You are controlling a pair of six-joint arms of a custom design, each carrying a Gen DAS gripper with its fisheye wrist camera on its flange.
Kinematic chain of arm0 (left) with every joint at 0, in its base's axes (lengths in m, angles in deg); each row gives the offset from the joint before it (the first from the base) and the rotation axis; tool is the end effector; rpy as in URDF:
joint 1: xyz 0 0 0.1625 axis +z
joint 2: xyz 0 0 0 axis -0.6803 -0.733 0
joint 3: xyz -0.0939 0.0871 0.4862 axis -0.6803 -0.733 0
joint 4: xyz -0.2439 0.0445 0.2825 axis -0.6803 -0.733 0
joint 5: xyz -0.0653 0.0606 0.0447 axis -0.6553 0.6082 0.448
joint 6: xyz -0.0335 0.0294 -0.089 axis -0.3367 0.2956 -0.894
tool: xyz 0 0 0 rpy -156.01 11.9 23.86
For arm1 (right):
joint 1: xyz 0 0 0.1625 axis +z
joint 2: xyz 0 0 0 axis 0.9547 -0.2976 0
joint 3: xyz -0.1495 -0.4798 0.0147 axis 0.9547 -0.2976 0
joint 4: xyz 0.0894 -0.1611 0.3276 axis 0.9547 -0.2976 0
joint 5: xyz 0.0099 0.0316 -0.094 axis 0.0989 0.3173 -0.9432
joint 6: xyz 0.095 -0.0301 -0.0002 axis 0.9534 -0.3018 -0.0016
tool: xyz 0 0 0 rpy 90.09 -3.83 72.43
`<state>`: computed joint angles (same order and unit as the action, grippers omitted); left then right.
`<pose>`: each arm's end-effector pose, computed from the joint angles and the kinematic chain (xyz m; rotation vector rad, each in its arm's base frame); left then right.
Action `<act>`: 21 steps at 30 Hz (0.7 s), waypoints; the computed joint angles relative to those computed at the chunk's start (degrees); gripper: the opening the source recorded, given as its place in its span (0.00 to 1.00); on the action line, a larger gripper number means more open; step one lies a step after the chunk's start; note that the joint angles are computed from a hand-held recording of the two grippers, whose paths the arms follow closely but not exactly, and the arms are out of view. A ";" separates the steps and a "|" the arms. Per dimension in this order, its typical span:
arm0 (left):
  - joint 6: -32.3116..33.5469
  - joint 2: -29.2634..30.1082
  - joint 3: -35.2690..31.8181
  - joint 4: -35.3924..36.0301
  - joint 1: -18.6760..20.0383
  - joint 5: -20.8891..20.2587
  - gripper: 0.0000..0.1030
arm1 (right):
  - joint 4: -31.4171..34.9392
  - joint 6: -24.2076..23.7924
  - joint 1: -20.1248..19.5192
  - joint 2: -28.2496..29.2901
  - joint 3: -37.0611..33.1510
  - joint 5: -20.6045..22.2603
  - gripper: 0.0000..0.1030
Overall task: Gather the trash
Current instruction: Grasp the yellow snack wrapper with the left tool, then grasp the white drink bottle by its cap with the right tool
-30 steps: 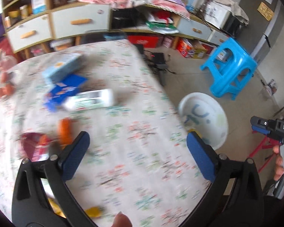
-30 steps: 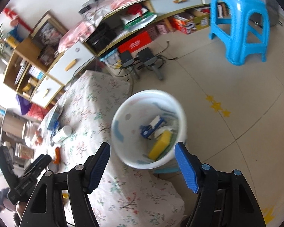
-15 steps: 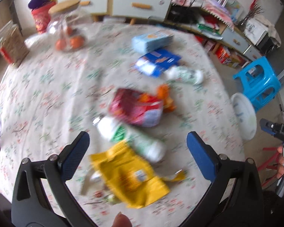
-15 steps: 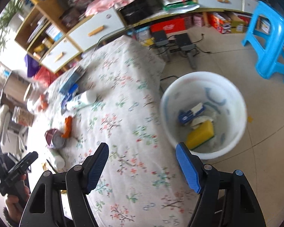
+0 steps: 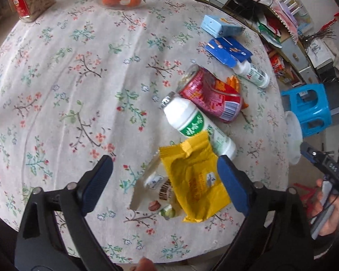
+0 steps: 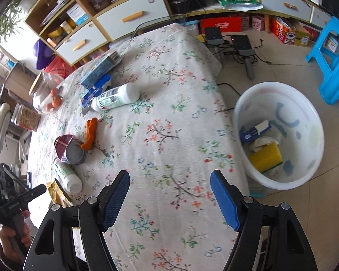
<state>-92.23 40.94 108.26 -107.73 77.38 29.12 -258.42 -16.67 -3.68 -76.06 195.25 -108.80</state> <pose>-0.2710 -0.4083 -0.0128 -0.1559 2.6284 -0.4452 -0.0713 -0.4699 0.3506 0.1422 -2.5913 0.4276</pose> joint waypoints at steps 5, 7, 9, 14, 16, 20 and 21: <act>2.17 0.23 1.09 -3.58 -1.07 -1.28 0.75 | -0.33 0.07 1.18 1.05 0.88 -0.36 0.73; 3.48 0.71 1.11 -5.19 -1.16 -1.98 0.68 | -0.42 -0.07 1.53 1.28 1.18 -0.39 0.73; 4.46 1.59 0.88 -6.44 -0.86 -3.36 0.64 | -0.81 -0.26 1.76 1.48 1.47 -0.57 0.73; 3.50 3.50 -1.39 -3.01 0.00 -4.02 0.51 | -1.16 -0.25 2.06 1.89 1.81 -1.00 0.73; 3.12 4.13 -1.59 -3.69 0.28 -4.39 0.32 | -1.33 -0.38 2.21 2.05 1.95 -1.23 0.73; 3.47 4.40 -0.75 -7.31 0.09 -4.91 0.11 | -2.05 -0.97 2.82 2.52 2.38 -1.63 0.73; 3.58 4.27 -0.53 -7.89 -0.18 -4.82 0.07 | -2.23 -1.05 3.01 2.70 2.50 -1.70 0.73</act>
<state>-88.65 45.21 107.73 -115.62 77.19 24.31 -260.64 -17.72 -0.67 -73.36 197.75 -110.50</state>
